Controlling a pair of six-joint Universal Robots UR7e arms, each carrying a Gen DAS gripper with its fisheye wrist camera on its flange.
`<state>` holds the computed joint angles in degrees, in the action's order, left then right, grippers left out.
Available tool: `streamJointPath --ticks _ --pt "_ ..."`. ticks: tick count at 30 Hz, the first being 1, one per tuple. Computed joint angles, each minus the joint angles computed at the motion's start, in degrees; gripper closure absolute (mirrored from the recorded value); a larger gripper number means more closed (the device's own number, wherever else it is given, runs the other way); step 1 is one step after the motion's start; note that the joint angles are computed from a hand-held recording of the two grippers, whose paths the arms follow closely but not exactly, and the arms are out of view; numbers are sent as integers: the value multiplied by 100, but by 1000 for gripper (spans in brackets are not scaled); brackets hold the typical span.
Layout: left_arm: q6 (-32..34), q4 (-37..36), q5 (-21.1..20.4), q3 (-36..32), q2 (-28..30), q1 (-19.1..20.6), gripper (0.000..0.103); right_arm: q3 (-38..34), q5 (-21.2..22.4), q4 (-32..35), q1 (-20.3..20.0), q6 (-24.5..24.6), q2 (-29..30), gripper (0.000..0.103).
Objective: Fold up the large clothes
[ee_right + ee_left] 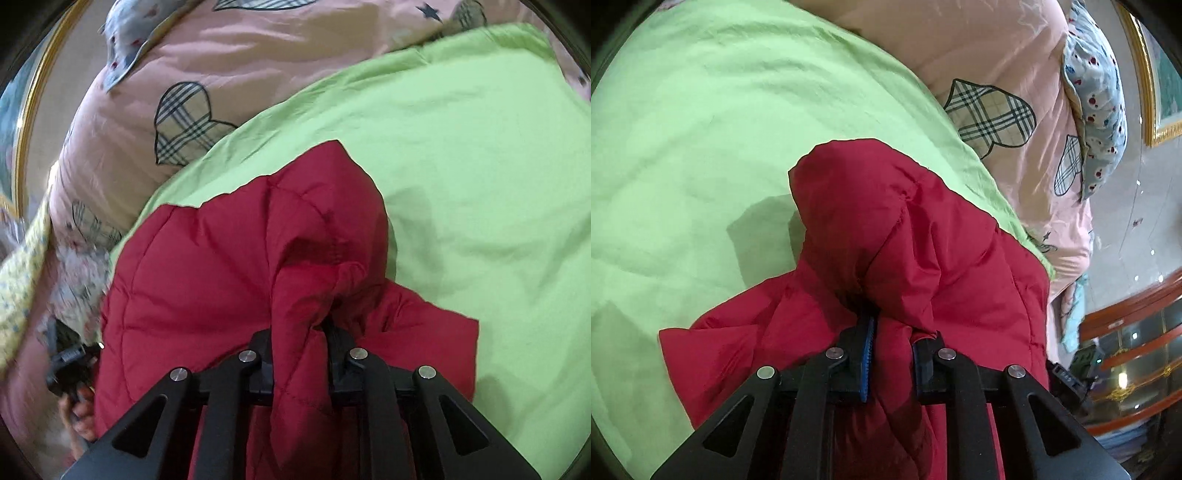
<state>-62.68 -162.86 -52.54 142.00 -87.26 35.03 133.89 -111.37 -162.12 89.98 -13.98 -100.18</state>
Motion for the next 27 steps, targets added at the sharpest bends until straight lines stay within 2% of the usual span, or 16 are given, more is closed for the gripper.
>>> streamJointPath --ticks 6,15,20,22,25,27 --pt "-145 543 300 -236 138 -77 85 30 -171 -134 84 -107 51 86" --pt "-695 2129 779 -723 328 -528 77 64 -461 -386 213 -287 186 84" --pt "-1097 3003 947 -912 290 -805 61 39 -471 -354 217 -278 200 82" --pt "-1282 3351 1043 -979 263 -957 46 44 -462 -354 210 -281 189 80" --pt "-1655 3960 1116 -1058 137 -1227 29 33 -457 -325 209 -248 192 78" --pt "-1923 4376 1185 -1131 65 -1416 27 39 -475 -328 219 -244 191 78"
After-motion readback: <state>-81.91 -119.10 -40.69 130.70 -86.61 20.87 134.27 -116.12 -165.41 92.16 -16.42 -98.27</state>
